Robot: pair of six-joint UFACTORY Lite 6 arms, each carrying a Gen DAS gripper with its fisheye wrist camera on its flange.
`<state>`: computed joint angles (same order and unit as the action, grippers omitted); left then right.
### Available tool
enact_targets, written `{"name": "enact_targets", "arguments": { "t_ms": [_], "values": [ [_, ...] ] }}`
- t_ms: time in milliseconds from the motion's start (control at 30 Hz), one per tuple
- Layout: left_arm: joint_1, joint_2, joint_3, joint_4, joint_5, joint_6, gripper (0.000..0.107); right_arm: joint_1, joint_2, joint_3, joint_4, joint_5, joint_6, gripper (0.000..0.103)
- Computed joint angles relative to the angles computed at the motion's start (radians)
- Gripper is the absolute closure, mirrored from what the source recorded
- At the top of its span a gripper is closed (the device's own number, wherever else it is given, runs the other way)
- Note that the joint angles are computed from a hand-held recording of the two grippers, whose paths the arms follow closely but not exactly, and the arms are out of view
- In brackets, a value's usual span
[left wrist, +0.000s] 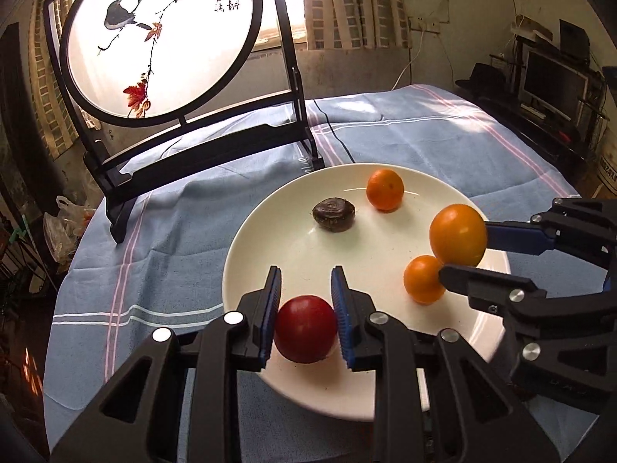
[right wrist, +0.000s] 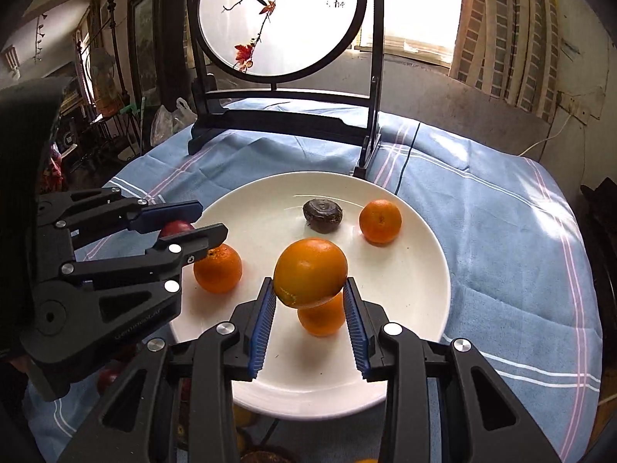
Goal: Organize fruits
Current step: 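Place the tomato and orange on the white plate and open both tools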
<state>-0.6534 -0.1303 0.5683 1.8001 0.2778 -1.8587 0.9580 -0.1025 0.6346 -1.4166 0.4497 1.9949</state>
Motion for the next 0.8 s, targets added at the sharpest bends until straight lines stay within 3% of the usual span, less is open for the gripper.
{"name": "enact_targets", "arguments": {
  "t_ms": [300,367,400,433,667,800],
  "values": [
    [0.012,0.08,0.022,0.137,0.023,-0.12,0.079,-0.051,0.123,0.081,-0.088,-0.042,0.042,0.065],
    [0.003,0.078,0.019,0.114,0.04,-0.108,0.066,-0.036,0.106,0.071,-0.098,-0.009,0.062,0.061],
    [0.006,0.071,0.015,0.117,0.042,-0.115,0.053,-0.029,0.088,0.06,-0.097,0.004,0.063,0.061],
    [0.011,0.06,0.007,0.136,0.044,-0.136,0.048,-0.021,0.064,0.045,-0.09,0.012,0.061,0.061],
    [0.014,-0.095,-0.084,0.047,0.048,-0.039,0.047,0.087,-0.169,-0.087,0.065,0.076,-0.002,0.06],
    [0.008,-0.294,-0.198,-0.115,0.055,0.124,0.038,0.256,-0.295,-0.161,0.192,0.178,-0.014,0.056]
  ]
}}
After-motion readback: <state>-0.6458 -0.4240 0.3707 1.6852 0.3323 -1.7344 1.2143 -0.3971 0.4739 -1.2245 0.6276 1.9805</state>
